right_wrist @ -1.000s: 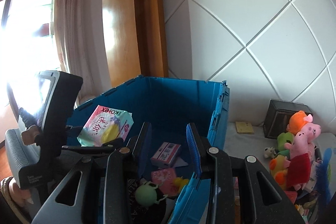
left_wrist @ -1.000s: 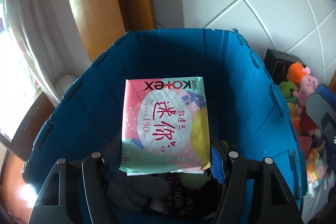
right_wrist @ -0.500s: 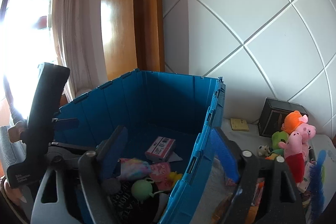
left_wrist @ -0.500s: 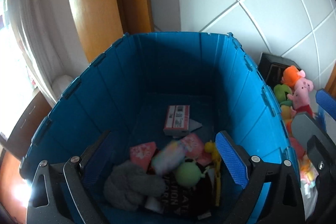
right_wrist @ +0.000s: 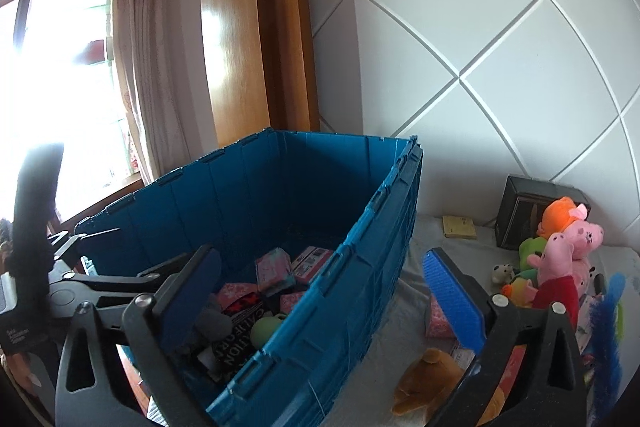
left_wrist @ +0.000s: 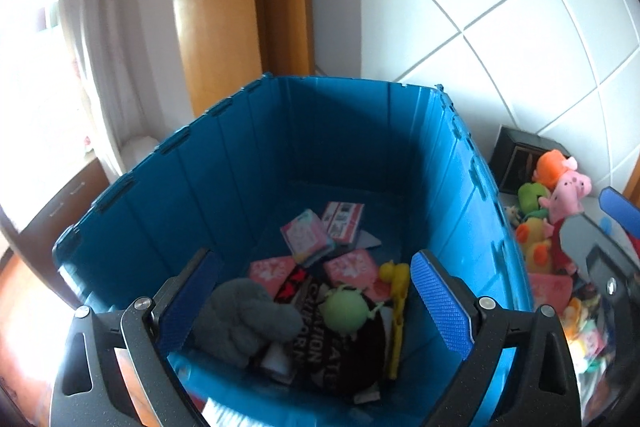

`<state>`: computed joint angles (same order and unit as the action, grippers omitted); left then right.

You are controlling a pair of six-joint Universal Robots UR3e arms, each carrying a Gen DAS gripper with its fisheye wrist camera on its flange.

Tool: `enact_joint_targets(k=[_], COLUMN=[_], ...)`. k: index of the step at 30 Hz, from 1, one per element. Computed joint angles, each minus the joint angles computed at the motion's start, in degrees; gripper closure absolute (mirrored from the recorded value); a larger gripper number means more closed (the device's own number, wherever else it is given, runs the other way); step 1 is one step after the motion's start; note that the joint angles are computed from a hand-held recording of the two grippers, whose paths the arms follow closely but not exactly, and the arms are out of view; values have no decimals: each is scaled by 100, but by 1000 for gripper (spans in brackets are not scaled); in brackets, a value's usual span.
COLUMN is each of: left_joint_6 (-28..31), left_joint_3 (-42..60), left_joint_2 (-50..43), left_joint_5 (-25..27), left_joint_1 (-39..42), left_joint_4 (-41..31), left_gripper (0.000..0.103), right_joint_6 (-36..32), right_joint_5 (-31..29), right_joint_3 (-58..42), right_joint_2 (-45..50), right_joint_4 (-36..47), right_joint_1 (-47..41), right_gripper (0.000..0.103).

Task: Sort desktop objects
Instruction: 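Withdraw both tools from the bin back toward the pile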

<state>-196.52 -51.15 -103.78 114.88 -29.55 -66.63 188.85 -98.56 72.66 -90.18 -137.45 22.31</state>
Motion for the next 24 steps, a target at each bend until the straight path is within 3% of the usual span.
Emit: enact_joint_targets(k=[5, 9, 12, 16, 20, 24], left_joint_6=[-163, -125, 16, 186, 189, 143], left_joint_3=[-661, -859, -1131, -1663, -1945, -1472], left_joint_2=[465, 726, 953, 1324, 1423, 991], left_joint_5=[441, 602, 672, 524, 201, 101], left_joint_1=[-356, -641, -902, -1305, -1811, -2439], left_joint_4=[149, 240, 495, 868, 1152, 1006], left_gripper=[5, 5, 5, 5, 5, 5], right_joint_6=[162, 352, 644, 1351, 2781, 5092], right_joint_5=[159, -157, -703, -2038, -3724, -4779], right_joint_3=[674, 1040, 1462, 1931, 2134, 1762], right_joint_2=[-444, -839, -1329, -1916, -2405, -2899], right_joint_4=[-170, -121, -162, 200, 1652, 4585], right_joint_1=[-36, 172, 443, 1221, 2460, 3481], right_gripper=[0, 0, 0, 0, 0, 0])
